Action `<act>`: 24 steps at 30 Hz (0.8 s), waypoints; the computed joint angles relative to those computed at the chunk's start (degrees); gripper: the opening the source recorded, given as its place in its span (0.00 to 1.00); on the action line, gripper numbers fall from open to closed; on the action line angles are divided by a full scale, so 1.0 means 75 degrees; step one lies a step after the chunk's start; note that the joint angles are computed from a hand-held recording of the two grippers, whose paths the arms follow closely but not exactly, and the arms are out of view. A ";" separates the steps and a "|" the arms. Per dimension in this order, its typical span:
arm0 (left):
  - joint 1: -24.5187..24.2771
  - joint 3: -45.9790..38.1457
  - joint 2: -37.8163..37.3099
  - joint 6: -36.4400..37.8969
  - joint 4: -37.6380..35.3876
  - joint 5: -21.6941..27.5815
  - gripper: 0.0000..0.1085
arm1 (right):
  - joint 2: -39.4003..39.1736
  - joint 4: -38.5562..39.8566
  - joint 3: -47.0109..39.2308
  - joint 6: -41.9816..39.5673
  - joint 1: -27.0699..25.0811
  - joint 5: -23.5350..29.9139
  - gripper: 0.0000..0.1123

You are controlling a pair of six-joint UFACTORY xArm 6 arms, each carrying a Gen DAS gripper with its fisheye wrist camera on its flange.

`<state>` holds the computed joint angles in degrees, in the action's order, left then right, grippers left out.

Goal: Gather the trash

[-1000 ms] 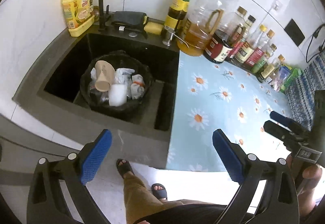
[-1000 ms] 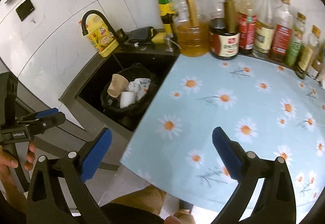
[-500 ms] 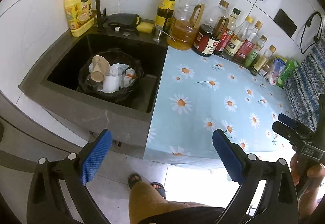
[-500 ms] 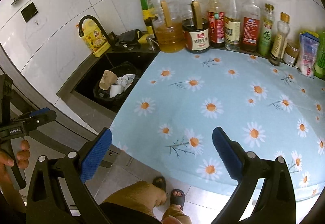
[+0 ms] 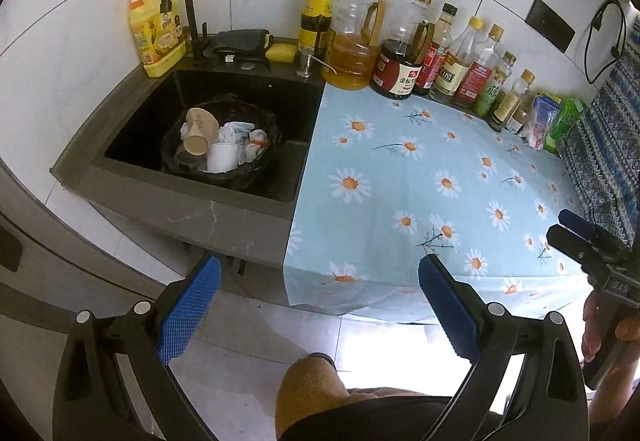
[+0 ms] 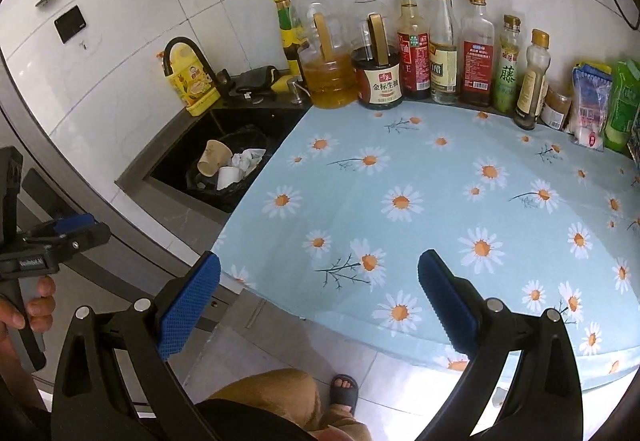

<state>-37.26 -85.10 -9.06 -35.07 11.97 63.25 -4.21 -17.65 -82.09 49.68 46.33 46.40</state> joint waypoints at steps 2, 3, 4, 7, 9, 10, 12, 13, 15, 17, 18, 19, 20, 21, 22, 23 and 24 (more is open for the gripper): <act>-0.0086 0.0036 -0.0068 -0.0137 0.0196 0.0052 0.89 | -0.0066 -0.0051 0.0059 0.0069 0.0026 -0.0001 0.87; -0.0104 0.0063 -0.0100 -0.0178 0.0243 0.0056 0.89 | -0.0084 -0.0084 0.0076 0.0102 0.0042 0.0014 0.87; -0.0113 0.0070 -0.0115 -0.0196 0.0262 0.0072 0.89 | -0.0100 -0.0104 0.0096 0.0112 0.0058 0.0016 0.87; -0.0171 0.0128 -0.0154 -0.0254 0.0329 0.0119 0.89 | -0.0161 -0.0194 0.0179 0.0189 0.0101 0.0044 0.87; -0.0198 0.0181 -0.0189 -0.0271 0.0345 0.0089 0.89 | -0.0214 -0.0204 0.0246 0.0225 0.0115 0.0054 0.87; -0.0208 0.0197 -0.0196 -0.0290 0.0352 0.0082 0.89 | -0.0251 -0.0242 0.0284 0.0267 0.0119 0.0066 0.87; -0.0219 0.0220 -0.0217 -0.0295 0.0340 0.0063 0.89 | -0.0313 -0.0338 0.0360 0.0387 0.0129 0.0039 0.87; -0.0229 0.0227 -0.0216 -0.0289 0.0363 0.0063 0.89 | -0.0351 -0.0343 0.0404 0.0404 0.0120 0.0024 0.87; -0.0268 0.0240 -0.0226 -0.0305 0.0389 0.0067 0.89 | -0.0394 -0.0331 0.0468 0.0413 0.0107 0.0000 0.87; -0.0291 0.0223 -0.0215 -0.0327 0.0387 0.0075 0.89 | -0.0401 -0.0321 0.0477 0.0384 0.0101 0.0017 0.87; -0.0291 0.0224 -0.0216 -0.0309 0.0384 0.0069 0.89 | -0.0424 -0.0296 0.0500 0.0373 0.0097 0.0011 0.87; -0.0307 0.0206 -0.0202 -0.0294 0.0387 0.0083 0.89 | -0.0433 -0.0282 0.0519 0.0374 0.0094 -0.0013 0.87; -0.0337 0.0154 -0.0167 -0.0286 0.0414 0.0132 0.89 | -0.0459 -0.0259 0.0552 0.0363 0.0087 -0.0041 0.87; -0.0356 0.0133 -0.0154 -0.0282 0.0429 0.0152 0.89 | -0.0453 -0.0247 0.0556 0.0352 0.0087 -0.0049 0.87; -0.0361 0.0113 -0.0142 -0.0270 0.0413 0.0157 0.89 | -0.0440 -0.0243 0.0540 0.0350 0.0095 -0.0043 0.87; -0.0364 0.0084 -0.0123 -0.0263 0.0393 0.0175 0.89 | -0.0433 -0.0220 0.0538 0.0337 0.0092 -0.0053 0.87; -0.0366 0.0064 -0.0108 -0.0254 0.0393 0.0194 0.89 | -0.0425 -0.0198 0.0540 0.0331 0.0087 -0.0074 0.87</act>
